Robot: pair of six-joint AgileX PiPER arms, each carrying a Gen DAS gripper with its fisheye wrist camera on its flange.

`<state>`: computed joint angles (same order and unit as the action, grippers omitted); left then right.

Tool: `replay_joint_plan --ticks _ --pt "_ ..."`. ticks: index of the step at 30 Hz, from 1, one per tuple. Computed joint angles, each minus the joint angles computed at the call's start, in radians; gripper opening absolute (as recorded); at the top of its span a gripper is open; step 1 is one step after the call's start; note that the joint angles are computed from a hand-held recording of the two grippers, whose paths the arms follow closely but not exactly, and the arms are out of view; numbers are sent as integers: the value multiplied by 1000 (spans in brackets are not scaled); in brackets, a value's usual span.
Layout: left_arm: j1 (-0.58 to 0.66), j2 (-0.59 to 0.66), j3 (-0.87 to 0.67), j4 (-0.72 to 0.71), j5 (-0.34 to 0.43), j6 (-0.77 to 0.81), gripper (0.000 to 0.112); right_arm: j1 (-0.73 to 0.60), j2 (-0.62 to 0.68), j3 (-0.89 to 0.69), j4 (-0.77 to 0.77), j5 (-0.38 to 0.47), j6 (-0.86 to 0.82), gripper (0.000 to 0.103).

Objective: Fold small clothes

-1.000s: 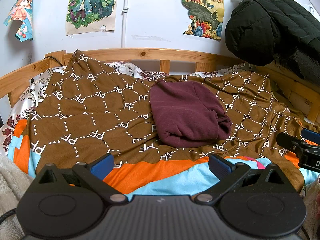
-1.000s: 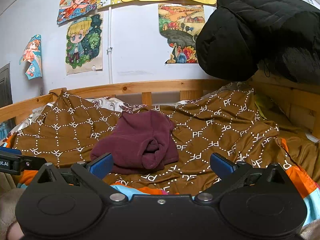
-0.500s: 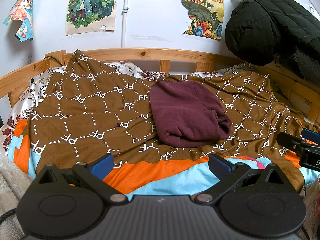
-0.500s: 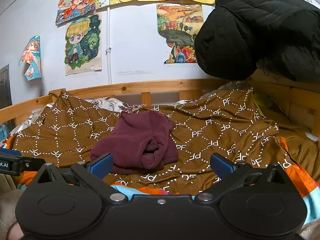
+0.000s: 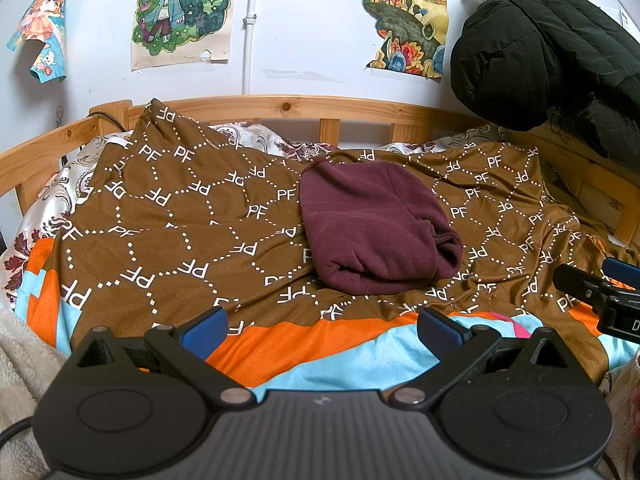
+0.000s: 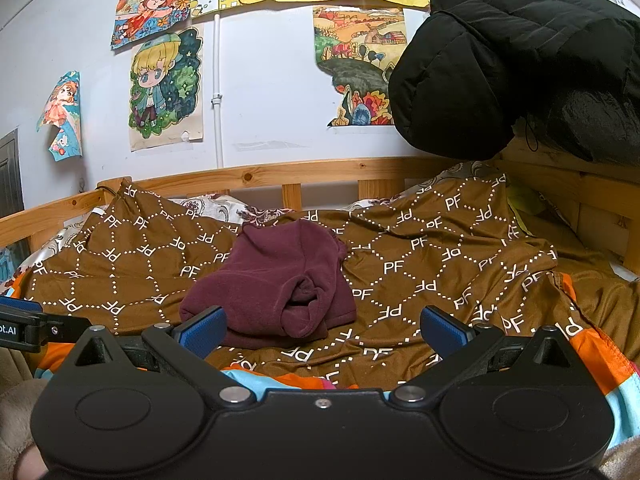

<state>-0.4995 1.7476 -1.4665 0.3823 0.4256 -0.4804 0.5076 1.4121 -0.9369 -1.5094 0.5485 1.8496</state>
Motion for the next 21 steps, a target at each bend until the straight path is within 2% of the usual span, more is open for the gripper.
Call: replay_joint_plan --ticks 21 --pt "-3 1 -2 6 4 -7 102 4 3 3 -1 6 13 102"
